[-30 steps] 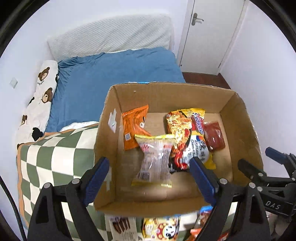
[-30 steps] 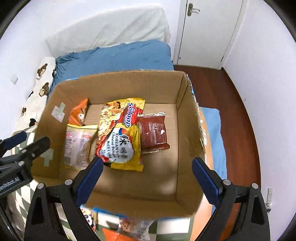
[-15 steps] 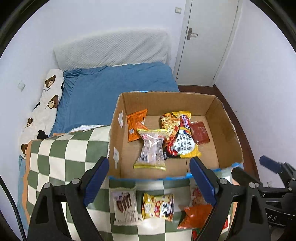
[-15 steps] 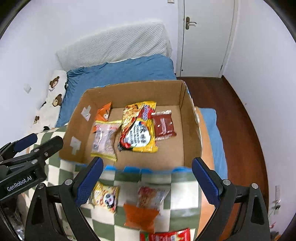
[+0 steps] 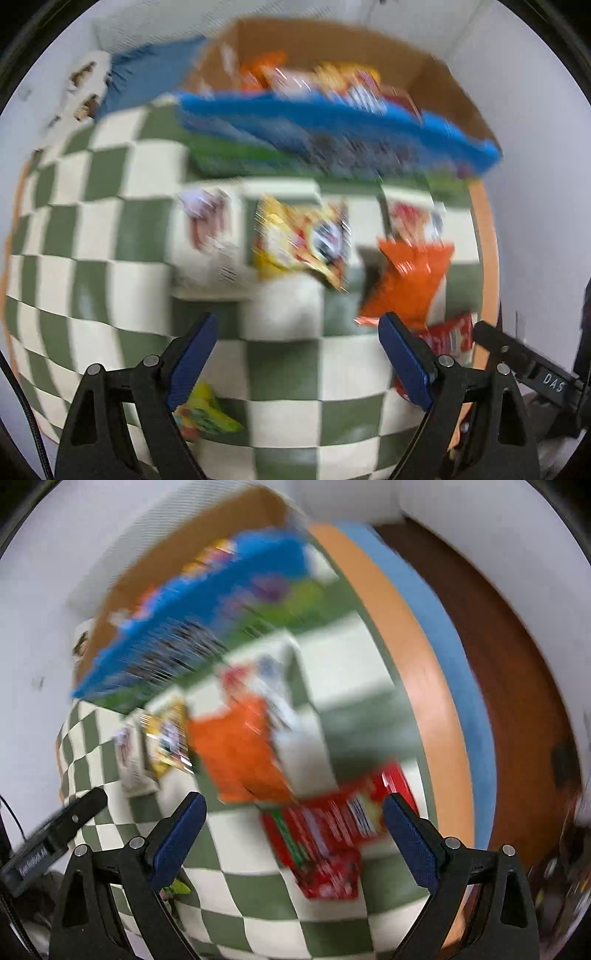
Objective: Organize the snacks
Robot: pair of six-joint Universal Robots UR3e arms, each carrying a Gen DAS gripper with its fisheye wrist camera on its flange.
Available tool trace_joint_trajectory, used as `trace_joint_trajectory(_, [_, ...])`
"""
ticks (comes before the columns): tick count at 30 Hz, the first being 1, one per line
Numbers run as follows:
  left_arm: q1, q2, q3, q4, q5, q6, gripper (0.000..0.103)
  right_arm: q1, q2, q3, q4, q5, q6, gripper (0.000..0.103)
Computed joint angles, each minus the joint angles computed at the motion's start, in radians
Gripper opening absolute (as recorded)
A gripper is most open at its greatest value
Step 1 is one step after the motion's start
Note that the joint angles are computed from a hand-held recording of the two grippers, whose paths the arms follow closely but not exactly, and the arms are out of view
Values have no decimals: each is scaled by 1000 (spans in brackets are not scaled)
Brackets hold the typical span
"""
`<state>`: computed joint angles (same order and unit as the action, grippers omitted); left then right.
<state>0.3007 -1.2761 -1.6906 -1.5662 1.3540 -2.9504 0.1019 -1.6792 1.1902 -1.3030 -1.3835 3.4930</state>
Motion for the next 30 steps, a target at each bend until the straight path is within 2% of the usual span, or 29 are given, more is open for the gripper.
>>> trace_joint_trajectory(2, [-97, -60, -8, 49, 6, -59, 89, -87, -121, 178, -17, 46, 6, 97])
trace_joint_trajectory(5, [-249, -195, 25, 117, -2, -155, 89, -172, -232, 311, -24, 55, 0, 93])
trace_joint_trajectory(11, [-402, -431, 141, 227, 20, -259, 89, -369, -378, 426, 36, 98, -51, 86])
trace_joint_trajectory(12, [-413, -452, 148, 249, 23, -266, 83, -390, -392, 441, 42, 107, -53, 85])
trace_joint_trajectory(13, [-421, -466, 149, 269, 32, -274, 63, -424, -413, 470, 53, 126, -62, 85])
trace_joint_trajectory(14, [-427, -477, 153, 276, 40, -282, 55, -446, -423, 487, 61, 142, -66, 85])
trace_joint_trajectory(15, [-418, -475, 143, 279, 26, -279, 49, -469, -437, 517, 69, 165, -67, 85])
trace_joint_trajectory(17, [-413, -444, 109, 287, 33, -271, 47, -495, -456, 562, 75, 207, -65, 85])
trace_joint_trajectory(21, [-383, -308, -19, 270, 91, -224, 46, -459, -423, 629, 5, 271, 11, 85])
trace_joint_trajectory(24, [-348, -197, -135, 262, 143, -188, 46, -377, -353, 670, -113, 277, 132, 85])
trace_joint_trajectory(27, [-297, -120, -231, 243, 158, -161, 46, -245, -222, 612, -225, 206, 242, 82])
trace_joint_trajectory(28, [-281, -105, -255, 239, 159, -156, 46, -180, -158, 559, -242, 152, 263, 72])
trace_joint_trajectory(30, [-236, -73, -302, 237, 143, -148, 46, -79, -52, 454, -247, 69, 257, 68])
